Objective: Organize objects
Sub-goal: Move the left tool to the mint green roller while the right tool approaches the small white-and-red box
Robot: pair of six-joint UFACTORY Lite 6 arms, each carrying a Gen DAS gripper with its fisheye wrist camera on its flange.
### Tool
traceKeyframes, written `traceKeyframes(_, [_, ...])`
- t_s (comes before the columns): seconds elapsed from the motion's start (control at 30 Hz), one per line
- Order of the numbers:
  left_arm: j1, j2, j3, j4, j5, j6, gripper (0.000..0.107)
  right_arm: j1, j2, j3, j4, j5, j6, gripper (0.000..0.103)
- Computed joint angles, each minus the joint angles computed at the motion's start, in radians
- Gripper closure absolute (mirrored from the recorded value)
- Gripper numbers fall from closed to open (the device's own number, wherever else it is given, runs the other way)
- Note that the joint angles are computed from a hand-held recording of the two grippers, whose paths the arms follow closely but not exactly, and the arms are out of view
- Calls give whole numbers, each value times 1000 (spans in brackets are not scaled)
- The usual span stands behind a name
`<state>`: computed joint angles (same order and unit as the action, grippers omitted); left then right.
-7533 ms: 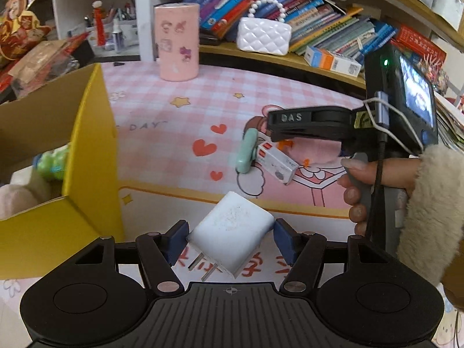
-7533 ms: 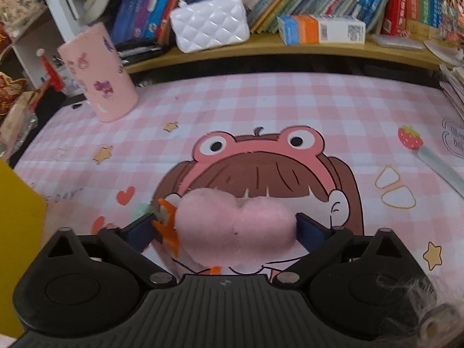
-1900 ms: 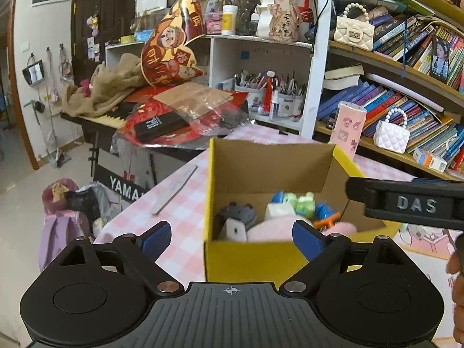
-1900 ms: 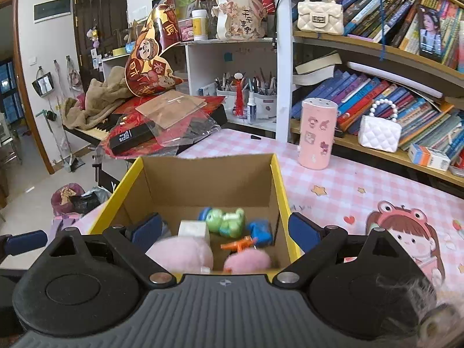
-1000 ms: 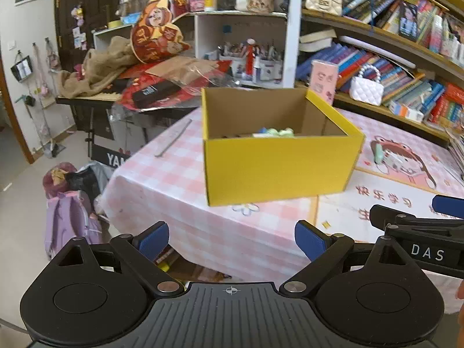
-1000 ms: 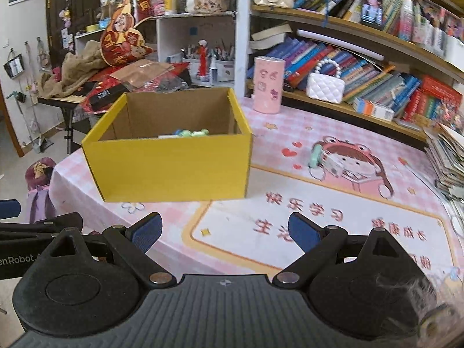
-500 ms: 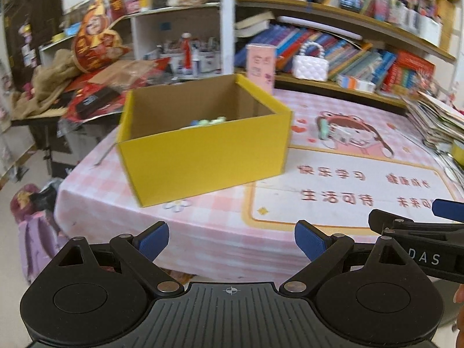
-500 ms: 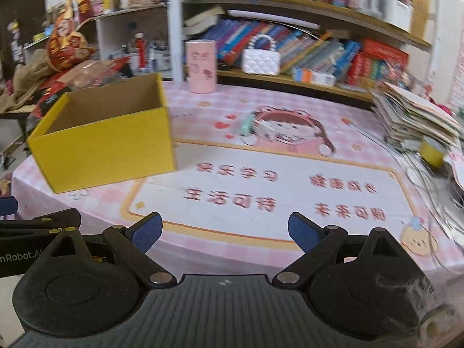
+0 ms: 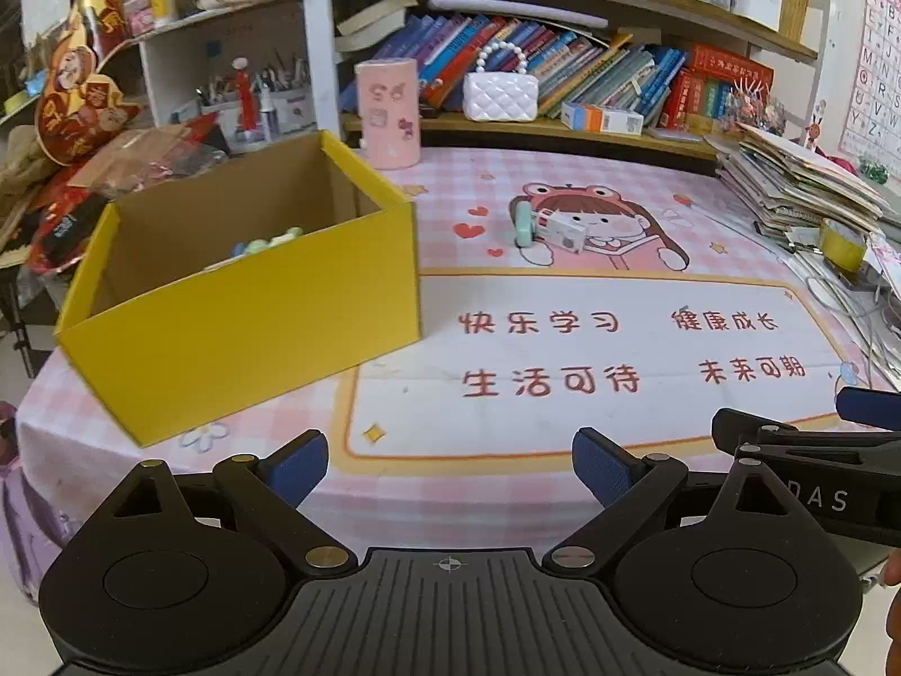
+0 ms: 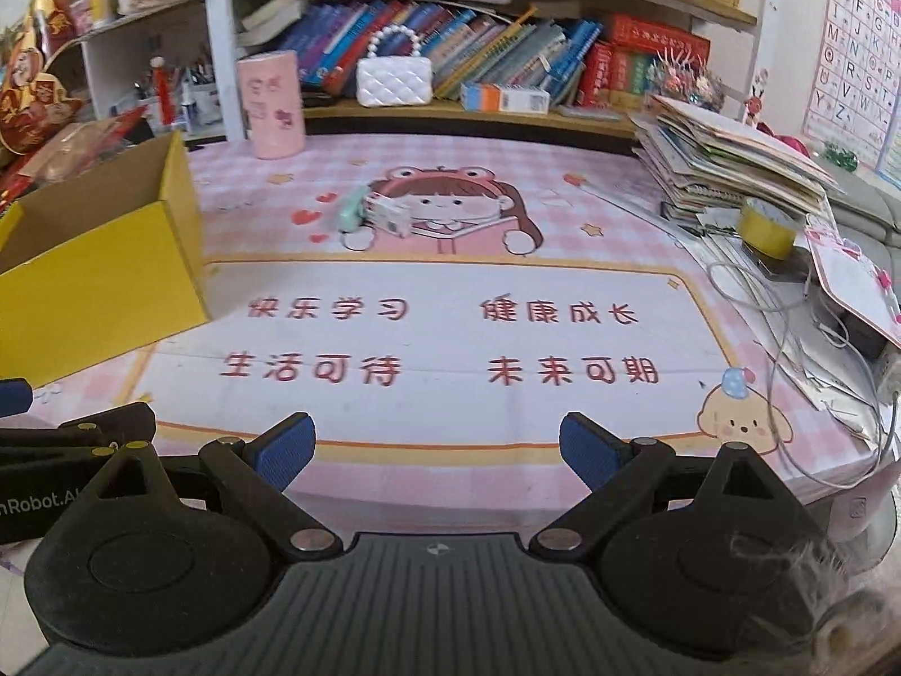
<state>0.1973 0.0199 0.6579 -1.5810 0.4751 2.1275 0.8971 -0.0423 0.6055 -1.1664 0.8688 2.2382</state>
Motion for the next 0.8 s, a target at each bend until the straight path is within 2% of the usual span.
traceKeyframes(0.4, [-240,192,183,-127,-165,-70,12,-362,15,4,-143,-243,-162,9])
traceKeyframes(0.8, [-415,378,424,-251,-313,-118,12,-703,148,142,-427,-493,-204,13])
